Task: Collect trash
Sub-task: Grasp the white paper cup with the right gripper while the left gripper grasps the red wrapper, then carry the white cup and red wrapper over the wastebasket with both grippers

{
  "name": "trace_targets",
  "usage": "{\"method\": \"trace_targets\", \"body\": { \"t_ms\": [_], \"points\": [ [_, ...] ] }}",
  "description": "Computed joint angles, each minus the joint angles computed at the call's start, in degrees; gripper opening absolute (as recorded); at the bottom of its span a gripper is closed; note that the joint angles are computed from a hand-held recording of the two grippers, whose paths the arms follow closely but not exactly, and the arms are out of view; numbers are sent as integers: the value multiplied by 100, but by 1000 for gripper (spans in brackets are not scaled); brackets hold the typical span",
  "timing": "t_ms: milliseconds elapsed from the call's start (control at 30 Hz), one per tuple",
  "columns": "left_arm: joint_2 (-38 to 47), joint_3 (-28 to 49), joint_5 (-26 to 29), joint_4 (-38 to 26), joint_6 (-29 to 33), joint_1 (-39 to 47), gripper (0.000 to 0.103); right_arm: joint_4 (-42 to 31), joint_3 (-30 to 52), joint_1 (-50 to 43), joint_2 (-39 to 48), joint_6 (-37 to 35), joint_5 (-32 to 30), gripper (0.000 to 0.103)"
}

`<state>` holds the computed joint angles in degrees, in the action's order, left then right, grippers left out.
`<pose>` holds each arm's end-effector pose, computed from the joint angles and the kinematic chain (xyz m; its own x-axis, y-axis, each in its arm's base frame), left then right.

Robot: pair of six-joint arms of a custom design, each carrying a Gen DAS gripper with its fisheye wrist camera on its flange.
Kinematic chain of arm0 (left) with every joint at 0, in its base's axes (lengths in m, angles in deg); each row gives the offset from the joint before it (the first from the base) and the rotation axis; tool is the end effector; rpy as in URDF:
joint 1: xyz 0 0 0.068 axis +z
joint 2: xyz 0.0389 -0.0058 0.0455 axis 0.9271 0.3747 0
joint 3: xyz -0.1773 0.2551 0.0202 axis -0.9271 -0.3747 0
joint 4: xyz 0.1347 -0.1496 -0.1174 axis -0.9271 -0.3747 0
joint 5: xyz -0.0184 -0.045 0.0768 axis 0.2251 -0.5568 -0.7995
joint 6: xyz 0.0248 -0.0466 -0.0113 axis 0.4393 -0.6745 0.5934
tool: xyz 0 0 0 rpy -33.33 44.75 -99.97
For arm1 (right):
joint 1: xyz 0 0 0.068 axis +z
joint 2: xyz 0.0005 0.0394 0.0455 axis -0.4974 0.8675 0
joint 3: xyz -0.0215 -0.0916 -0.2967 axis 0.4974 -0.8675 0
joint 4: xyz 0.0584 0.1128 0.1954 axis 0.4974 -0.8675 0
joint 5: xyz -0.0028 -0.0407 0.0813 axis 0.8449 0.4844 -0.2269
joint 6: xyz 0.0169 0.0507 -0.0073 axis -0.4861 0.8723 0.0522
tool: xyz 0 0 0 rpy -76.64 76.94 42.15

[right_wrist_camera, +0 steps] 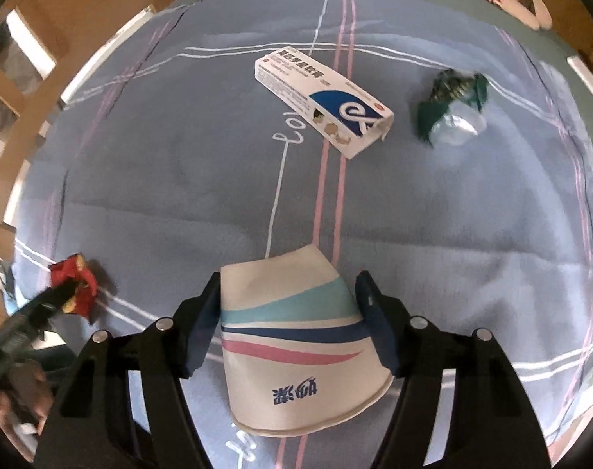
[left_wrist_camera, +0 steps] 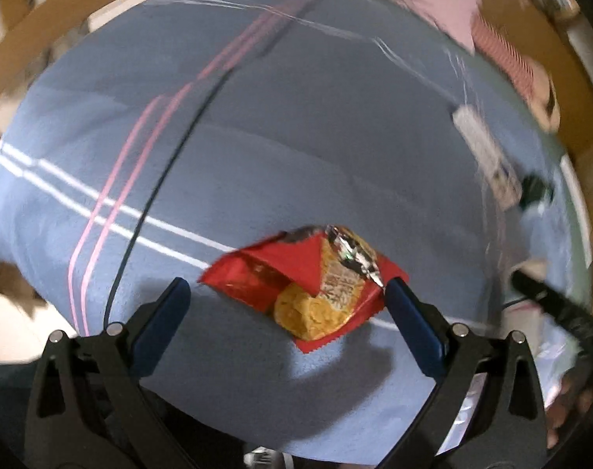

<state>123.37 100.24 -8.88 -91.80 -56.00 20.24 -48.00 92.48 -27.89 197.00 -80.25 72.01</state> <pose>0.2458 -0.2544 0.0676 -0.7813 -0.5271 -0.3343 -0.5107 0.8477 -0.1432 0.3570 0.0213 0.1210 -0.9034 -0.2988 -0.3075 -0.3613 0.9167 0.1707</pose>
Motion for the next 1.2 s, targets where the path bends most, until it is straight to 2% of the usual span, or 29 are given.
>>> {"method": "trace_targets", "body": {
  "t_ms": [67, 100, 133, 167, 333, 533, 600, 767, 967, 1200],
  "points": [
    [204, 338, 10, -356, 202, -22, 73, 233, -318, -3, -131, 37, -50, 67],
    [273, 434, 32, -435, 287, -8, 69, 336, -453, -3, -240, 25, -6, 67],
    [344, 598, -115, -656, 326, -50, 62, 508, -788, -44, -487, -17, 46, 67],
    [335, 602, -211, -673, 367, -67, 42, 629, -849, -7, -480, 30, 75, 67],
    [203, 657, -839, -845, 452, -262, 30, 1115, -1455, -103, -964, 161, -9, 67],
    [-392, 123, -1792, -371, 347, -623, 30, 1470, -2077, -385, -1707, 220, -259, 67],
    [-448, 172, -1989, -538, 361, -705, 29, 1681, -2371, -516, -2065, 222, -285, 67],
    [-362, 404, -1977, -755, 450, -754, 29, 1874, -2644, -626, -2085, 368, -364, 67],
    [-214, 720, -2318, -1028, 574, -968, 29, 2132, -2742, -459, -1908, 673, -312, 67],
    [-207, 738, -2353, -971, 727, -1018, 29, 2365, -2805, -108, -1733, 923, -82, 67]
  ]
}}
